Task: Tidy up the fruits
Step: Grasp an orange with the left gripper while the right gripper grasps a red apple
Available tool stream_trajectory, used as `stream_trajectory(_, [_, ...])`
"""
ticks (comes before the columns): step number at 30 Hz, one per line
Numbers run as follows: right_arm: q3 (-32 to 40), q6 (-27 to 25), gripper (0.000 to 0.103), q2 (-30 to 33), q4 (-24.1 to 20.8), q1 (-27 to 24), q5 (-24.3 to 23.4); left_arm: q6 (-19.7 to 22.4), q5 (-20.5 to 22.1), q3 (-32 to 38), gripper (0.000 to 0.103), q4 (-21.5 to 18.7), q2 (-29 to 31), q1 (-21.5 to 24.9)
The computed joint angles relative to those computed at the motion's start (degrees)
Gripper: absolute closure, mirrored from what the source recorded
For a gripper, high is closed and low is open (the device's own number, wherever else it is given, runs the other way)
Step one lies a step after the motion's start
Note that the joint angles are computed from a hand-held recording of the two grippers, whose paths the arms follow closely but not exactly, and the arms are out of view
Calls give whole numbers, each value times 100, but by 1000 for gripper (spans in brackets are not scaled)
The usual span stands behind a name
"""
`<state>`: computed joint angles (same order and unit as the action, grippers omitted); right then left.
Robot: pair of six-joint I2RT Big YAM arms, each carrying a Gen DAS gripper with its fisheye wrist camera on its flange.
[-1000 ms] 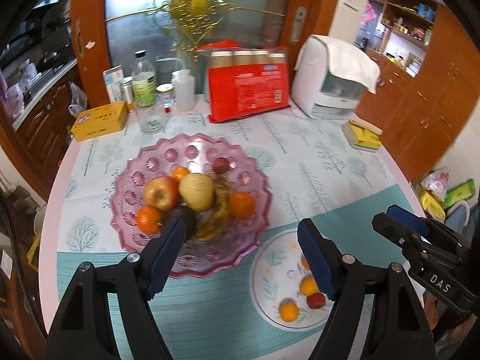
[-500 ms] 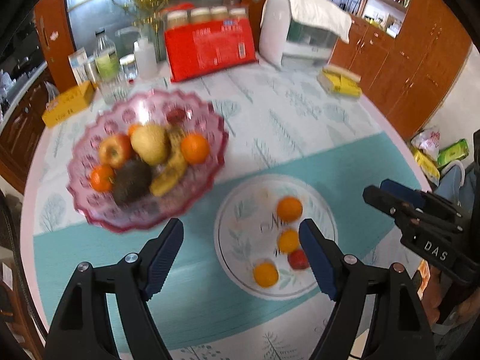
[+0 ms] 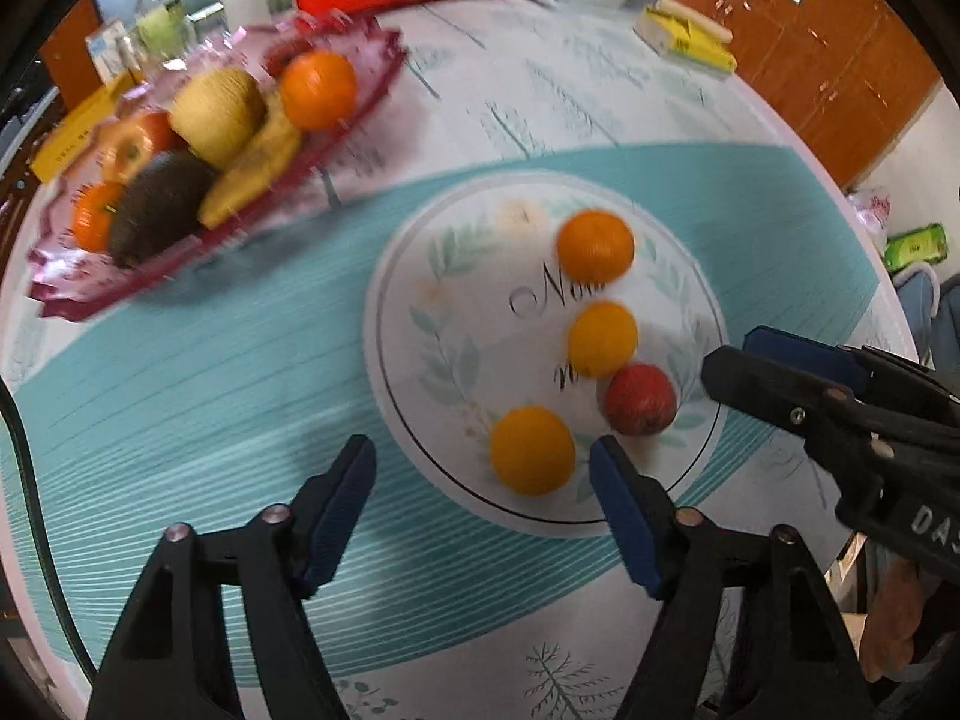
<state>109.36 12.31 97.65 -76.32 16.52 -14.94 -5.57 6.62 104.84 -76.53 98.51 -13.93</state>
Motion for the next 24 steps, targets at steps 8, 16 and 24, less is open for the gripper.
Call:
stream_trajectory(8, [-38, 76, 60, 149, -44, -3, -436, 140, 212, -167, 40, 58, 92, -37])
stream_trajectory(16, [28, 86, 67, 307, -115, 27, -569, 225, 236, -202, 53, 227, 79, -60])
stream_trajectory(24, [38, 67, 72, 337, -129, 23, -533, 339, 357, -136, 69, 208, 128, -87])
